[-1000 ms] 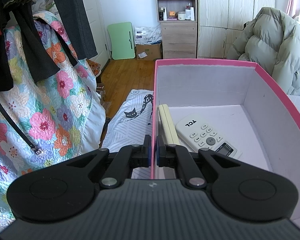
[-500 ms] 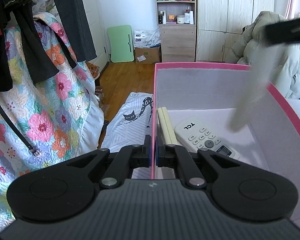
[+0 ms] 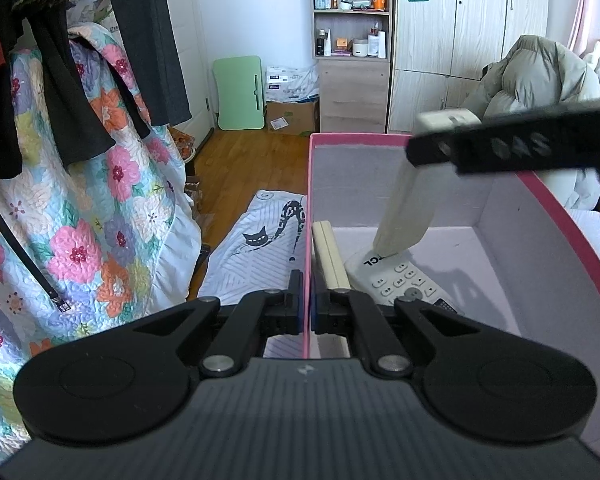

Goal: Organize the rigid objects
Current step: 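Carry the cream power bank into the pink box and release, then grasp the cream air-conditioner remote on the table with the right tool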

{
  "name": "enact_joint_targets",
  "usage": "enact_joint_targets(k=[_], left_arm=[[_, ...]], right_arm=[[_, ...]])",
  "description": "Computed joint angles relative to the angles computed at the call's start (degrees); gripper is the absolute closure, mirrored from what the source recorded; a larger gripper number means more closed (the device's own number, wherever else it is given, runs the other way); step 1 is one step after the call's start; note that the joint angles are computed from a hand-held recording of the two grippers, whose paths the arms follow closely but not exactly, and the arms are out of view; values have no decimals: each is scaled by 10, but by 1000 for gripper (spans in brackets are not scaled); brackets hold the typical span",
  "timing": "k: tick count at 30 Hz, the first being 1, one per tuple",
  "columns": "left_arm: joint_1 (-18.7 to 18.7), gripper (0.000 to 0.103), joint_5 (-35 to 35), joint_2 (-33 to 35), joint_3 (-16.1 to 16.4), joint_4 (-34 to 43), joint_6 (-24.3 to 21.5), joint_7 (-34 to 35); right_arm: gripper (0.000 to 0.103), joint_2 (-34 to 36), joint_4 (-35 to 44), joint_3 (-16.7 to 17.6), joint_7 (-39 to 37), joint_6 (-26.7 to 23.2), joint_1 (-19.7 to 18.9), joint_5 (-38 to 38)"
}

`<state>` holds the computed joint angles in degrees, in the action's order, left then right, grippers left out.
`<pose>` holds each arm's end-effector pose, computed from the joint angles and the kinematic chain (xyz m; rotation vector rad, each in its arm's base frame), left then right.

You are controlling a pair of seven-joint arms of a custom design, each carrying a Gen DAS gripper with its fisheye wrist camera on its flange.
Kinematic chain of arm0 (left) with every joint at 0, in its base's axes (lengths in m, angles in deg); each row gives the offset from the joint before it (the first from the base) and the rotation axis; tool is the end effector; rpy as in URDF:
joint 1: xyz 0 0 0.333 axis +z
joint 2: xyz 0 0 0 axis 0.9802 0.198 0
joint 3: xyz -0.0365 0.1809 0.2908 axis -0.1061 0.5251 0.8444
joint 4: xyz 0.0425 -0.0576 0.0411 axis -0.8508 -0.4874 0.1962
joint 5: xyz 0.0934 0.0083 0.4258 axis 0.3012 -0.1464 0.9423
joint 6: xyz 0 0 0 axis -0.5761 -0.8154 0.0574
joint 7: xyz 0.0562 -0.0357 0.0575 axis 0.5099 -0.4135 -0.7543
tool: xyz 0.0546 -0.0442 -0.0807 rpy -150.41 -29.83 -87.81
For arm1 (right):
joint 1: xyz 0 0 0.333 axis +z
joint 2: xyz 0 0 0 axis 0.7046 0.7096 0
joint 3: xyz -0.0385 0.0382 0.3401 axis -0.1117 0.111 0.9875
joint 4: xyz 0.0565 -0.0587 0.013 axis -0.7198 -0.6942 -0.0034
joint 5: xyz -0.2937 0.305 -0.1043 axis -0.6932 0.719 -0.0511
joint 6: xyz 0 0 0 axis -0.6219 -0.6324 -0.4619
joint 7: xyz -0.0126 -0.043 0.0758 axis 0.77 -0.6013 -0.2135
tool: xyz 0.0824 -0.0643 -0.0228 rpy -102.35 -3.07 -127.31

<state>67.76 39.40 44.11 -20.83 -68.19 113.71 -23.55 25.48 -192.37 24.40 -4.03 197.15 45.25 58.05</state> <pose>0.6331 -0.1842 0.4213 -1.6139 1.7637 -0.8154 0.6717 0.2157 0.4729 -1.8608 1.2072 -0.5957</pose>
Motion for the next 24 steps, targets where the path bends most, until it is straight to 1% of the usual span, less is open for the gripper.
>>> enact_joint_targets(k=[2,3,6,7,9,11,13,14,15,17,19,20,22,24], left_arm=[[0,101,2,0,1,0,3,-4],[0,101,3,0,2,0,4,-5],[-1,101,8,1,4,1,7,-12],[-1,101,9,1,4,1,7,-13],[-1,101,8,0,3,1,5,-12],[0,101,7,0,3,1,5,-11],[0,100,7,0,2,1,4,-11],[0,100,7,0,2,1,4,-11],[0,100,7,0,2,1,4,-11],[0,100,7,-1,2,-1,3,-10],[1,100,5,-1,1,-1,2,-8],[0,100,6,-1,1,-2,1,-8],[1,100,6,-2,1,-2,2,-10],[1,100,7,-2,0,-2,1,-10]], right_arm=[[45,-21,-26,18,-25,-7,-18,12],[45,-31,-37,20,-37,-16,-20,21],[45,-60,-61,4,-53,-62,-8,48],[45,-66,-67,-3,-52,-76,-1,51],[45,-79,-84,-41,-10,-90,31,8],[45,-85,-90,-62,1,-104,49,-3],[45,-89,-91,-92,31,-129,72,-44],[45,-92,-98,-105,41,-125,83,-59],[45,-97,-105,-108,25,-115,87,-46],[41,-115,-122,-102,-42,-107,83,34],[40,-138,-132,-97,-149,-111,77,161],[39,-151,-139,-100,-201,-110,78,224],[38,-181,-156,-117,-280,-112,86,320],[36,-202,-170,-140,-340,-109,98,384]])
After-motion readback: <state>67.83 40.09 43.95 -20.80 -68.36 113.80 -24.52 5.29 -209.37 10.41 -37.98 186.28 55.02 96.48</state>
